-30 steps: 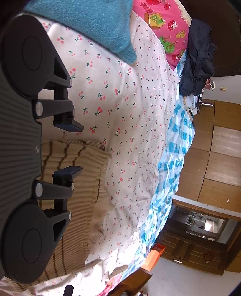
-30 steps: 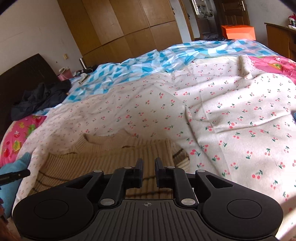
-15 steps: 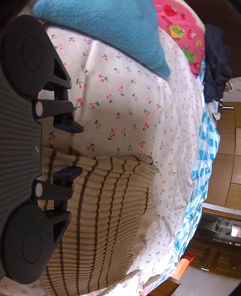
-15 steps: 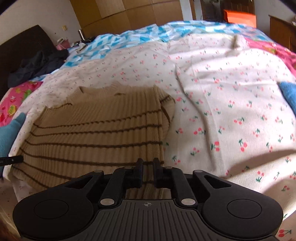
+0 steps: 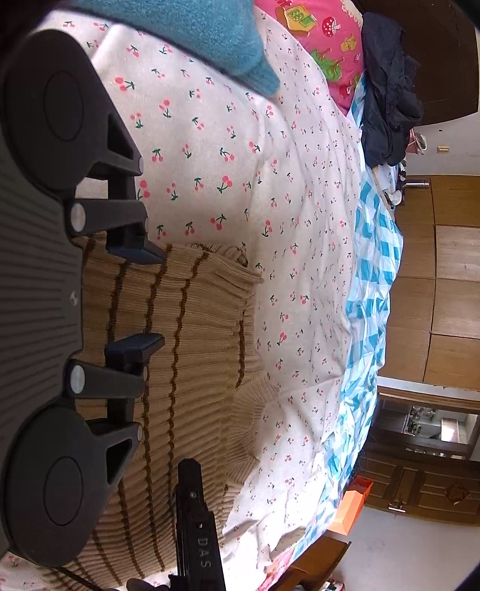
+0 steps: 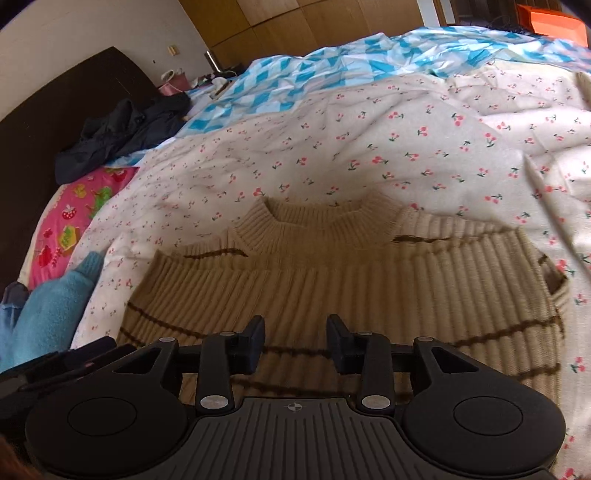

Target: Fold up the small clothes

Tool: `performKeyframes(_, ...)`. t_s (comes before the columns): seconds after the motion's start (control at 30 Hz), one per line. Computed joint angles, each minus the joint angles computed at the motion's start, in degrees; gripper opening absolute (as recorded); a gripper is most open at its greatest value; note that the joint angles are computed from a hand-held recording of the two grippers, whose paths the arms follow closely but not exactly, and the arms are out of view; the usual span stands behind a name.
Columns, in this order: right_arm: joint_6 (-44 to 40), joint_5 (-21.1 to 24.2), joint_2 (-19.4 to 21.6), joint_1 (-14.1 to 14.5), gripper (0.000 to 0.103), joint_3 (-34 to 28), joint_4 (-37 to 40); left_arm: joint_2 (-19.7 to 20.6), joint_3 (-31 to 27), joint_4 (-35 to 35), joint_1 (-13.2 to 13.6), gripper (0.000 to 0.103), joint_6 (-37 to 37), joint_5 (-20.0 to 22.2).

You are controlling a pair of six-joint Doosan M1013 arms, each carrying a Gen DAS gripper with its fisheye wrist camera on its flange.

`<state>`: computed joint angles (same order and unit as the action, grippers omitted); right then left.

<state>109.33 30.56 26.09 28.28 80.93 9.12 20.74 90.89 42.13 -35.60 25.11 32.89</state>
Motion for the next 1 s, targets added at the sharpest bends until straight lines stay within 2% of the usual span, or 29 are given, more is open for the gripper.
performKeyframes(0.07, 4.2, 1.5, 2.1, 0.9, 0.039, -2.2, -5.8, 0.6, -0.3, 1.2, 0.0, 0.046, -1.0, 0.2)
performKeyframes(0.13, 6.2, 1.7, 3.4, 1.3, 0.037, -3.3, -7.8, 0.9, -0.2, 2.9, 0.0, 0.046, -3.2, -0.2)
performKeyframes(0.23, 7.9, 1.3, 3.6, 1.7, 0.007, -3.7, -11.8, 1.0, 0.1, 5.4, 0.1, 0.046, -6.9, -0.8)
performKeyframes(0.27, 7.2, 0.8, 3.4, 1.5, 0.006, -3.7, -10.6, 0.8, 0.3, 6.9, 0.1, 0.046, -8.8, -1.2)
performKeyframes(0.4, 8.2, -2.7, 2.4, 1.1, 0.005, -3.3, -10.9, -0.2, 1.7, 13.6, 0.0, 0.046, -17.7, -3.0)
performKeyframes(0.53, 12.7, -3.7, 3.4, 1.0, 0.004, -4.5, -14.0, -0.8, 2.5, 19.0, -0.7, 0.046, -22.3, -3.4)
performKeyframes(0.6, 14.7, -2.3, 4.5, 1.0, 0.004, -5.4, -14.7, -0.3, 2.0, 16.8, -0.7, 0.048, -19.0, -2.9)
performKeyframes(0.67, 13.7, 1.6, 6.3, 1.2, 0.004, -7.0, -15.1, 1.1, 0.5, 10.1, -0.6, 0.048, -12.0, 0.5)
performKeyframes(0.7, 13.1, 1.8, 6.5, 1.2, 0.004, -7.0, -15.2, 1.6, 0.3, 8.5, -0.6, 0.05, -10.4, 2.0)
performKeyframes(0.8, 11.5, 1.6, 6.1, 1.6, 0.009, -6.9, -16.5, 1.3, 1.5, 7.5, 0.0, 0.057, -11.3, 0.9)
performKeyframes(0.9, 12.2, 0.2, 4.7, 1.6, 0.011, -5.8, -16.0, 0.9, 1.9, 7.8, 0.4, 0.057, -14.7, 0.1)
performKeyframes(1.0, 11.6, -4.0, 2.2, 2.1, 0.011, -2.8, -15.7, 0.7, 2.2, 10.1, 0.1, 0.057, -16.8, 1.0)
